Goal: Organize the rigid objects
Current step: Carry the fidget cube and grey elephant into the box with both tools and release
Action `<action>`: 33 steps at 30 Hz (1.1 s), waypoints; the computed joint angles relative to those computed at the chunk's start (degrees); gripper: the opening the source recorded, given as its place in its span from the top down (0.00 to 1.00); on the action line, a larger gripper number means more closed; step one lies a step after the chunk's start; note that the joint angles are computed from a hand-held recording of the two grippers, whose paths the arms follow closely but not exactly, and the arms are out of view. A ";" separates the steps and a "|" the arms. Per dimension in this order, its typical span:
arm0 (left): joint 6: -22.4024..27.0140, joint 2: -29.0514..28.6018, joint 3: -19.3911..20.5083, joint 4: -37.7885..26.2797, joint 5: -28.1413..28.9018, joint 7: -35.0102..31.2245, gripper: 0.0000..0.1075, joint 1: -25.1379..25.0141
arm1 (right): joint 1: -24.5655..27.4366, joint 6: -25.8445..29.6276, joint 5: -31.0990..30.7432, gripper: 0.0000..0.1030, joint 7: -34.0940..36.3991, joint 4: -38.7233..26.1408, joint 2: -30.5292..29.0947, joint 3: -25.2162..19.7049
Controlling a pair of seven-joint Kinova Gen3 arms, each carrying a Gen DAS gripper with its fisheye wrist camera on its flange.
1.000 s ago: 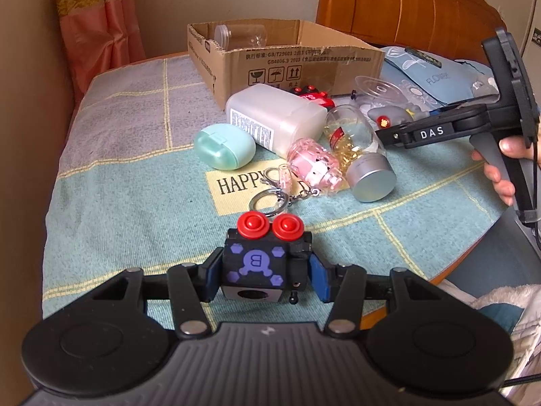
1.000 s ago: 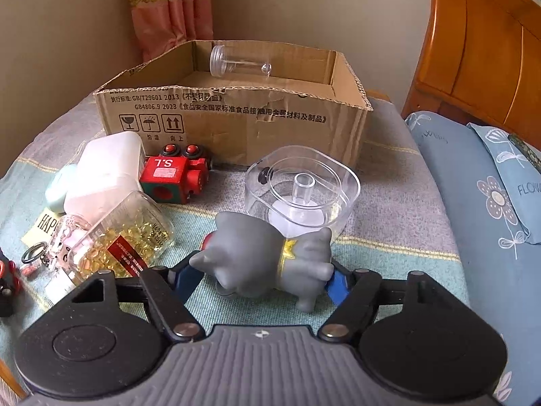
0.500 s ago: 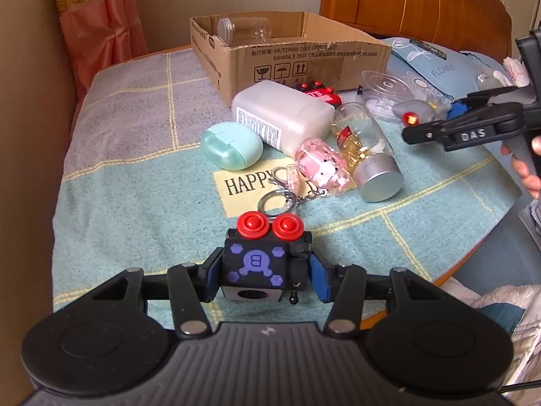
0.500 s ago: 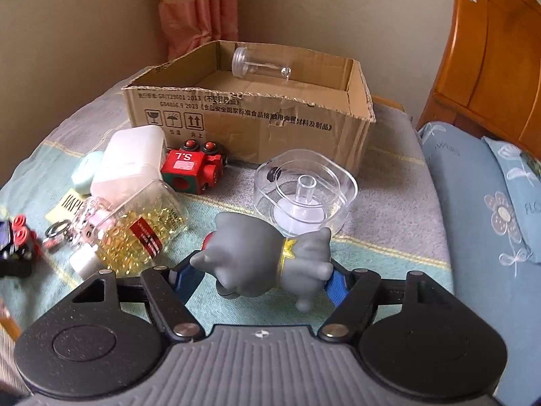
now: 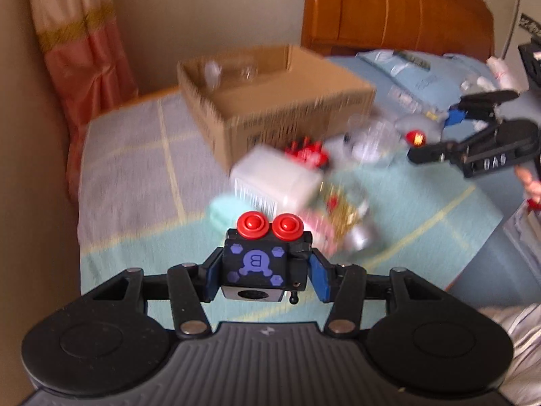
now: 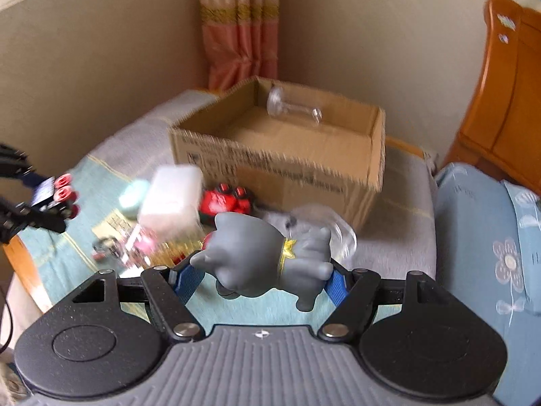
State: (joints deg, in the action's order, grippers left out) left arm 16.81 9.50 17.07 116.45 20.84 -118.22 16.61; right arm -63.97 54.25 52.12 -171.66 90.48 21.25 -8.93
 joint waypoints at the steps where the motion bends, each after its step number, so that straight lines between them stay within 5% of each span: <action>1: 0.60 0.11 0.41 -1.15 0.47 -0.70 0.53 -0.46 | 0.10 -0.19 0.39 0.25 0.63 -0.21 -0.27 0.00; 6: 3.72 2.14 0.07 -9.09 0.13 -1.53 0.53 0.16 | 0.90 -0.97 2.62 0.25 1.87 -0.57 -1.68 0.26; 16: 7.13 12.18 -5.24 -25.84 -13.77 9.34 0.53 8.89 | 4.03 -1.76 4.80 0.25 2.19 -1.07 -2.70 0.49; 26: 13.49 22.80 -6.87 -39.65 -19.77 12.65 0.52 11.72 | 7.57 -4.49 3.79 0.25 4.78 -2.84 -1.24 2.00; 30: 12.91 24.66 -7.77 -40.98 -20.33 13.68 0.12 12.27 | 8.77 -5.80 2.38 0.25 6.82 -3.66 -0.43 2.75; 33: 11.38 24.94 -6.56 -40.28 -20.14 12.99 0.12 11.01 | 9.34 -6.48 1.54 0.25 8.38 -4.51 0.28 3.49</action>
State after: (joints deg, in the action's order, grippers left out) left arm 28.19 34.44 10.51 76.17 0.70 -105.24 27.62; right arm -54.63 47.77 53.66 -163.28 85.97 21.53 -5.44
